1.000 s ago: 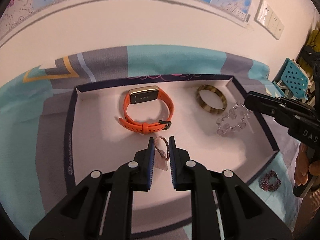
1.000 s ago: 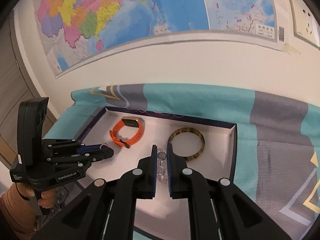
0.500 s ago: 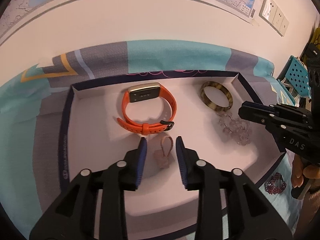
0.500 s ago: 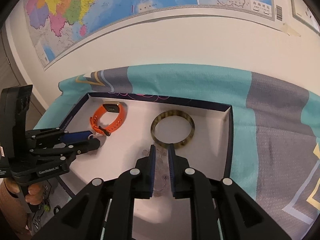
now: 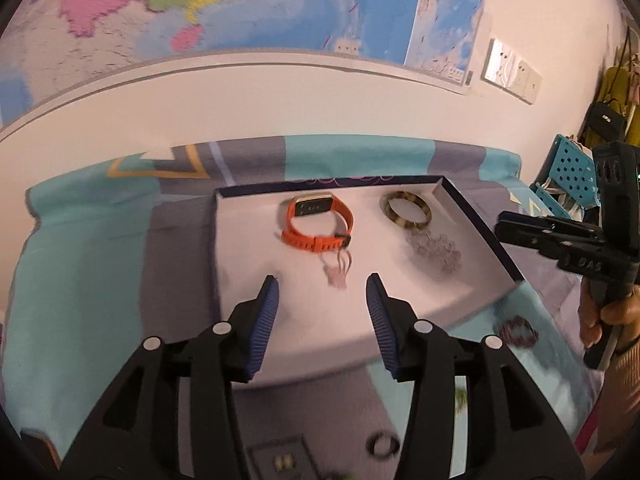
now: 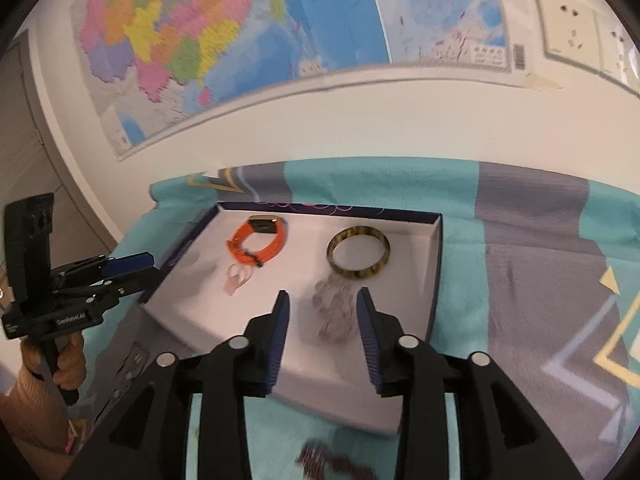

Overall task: Organize jewelry
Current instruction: 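Move the right tool to the dark purple beaded bracelet and grasp it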

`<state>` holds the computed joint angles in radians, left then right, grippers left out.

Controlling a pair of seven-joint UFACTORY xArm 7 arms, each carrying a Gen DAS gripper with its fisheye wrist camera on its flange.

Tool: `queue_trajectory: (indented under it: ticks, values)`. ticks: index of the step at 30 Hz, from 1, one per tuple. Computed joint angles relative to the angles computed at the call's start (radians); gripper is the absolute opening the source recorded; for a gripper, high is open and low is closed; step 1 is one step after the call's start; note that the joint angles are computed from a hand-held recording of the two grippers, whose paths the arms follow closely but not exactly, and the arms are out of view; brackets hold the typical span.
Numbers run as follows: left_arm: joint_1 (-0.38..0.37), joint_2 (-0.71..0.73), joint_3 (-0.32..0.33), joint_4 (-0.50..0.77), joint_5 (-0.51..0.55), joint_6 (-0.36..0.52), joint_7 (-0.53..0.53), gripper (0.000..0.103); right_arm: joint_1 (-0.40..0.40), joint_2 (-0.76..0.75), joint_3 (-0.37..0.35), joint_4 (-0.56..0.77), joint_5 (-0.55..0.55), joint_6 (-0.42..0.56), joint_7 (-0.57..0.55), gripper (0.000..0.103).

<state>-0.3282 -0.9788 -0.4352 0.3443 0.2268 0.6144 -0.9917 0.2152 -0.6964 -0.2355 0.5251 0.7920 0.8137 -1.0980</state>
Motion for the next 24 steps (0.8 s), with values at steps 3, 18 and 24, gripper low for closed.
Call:
queue_trajectory:
  ticks: [3,18,24]
  values:
    - [-0.072,-0.120,-0.033,-0.042,-0.023,0.092,-0.032,0.045,-0.046,-0.081,-0.032,-0.040,-0.054,0.074,-0.004,0.041]
    - [-0.365,-0.204,-0.155,-0.110,-0.127,0.290,-0.234,0.045,-0.272,-0.247,-0.091,-0.227,-0.261,0.157,0.037,0.049]
    - [-0.392,-0.110,-0.161,-0.086,-0.097,0.285,-0.271,0.045,-0.274,-0.279,-0.076,-0.257,-0.281,0.145,0.050,0.051]
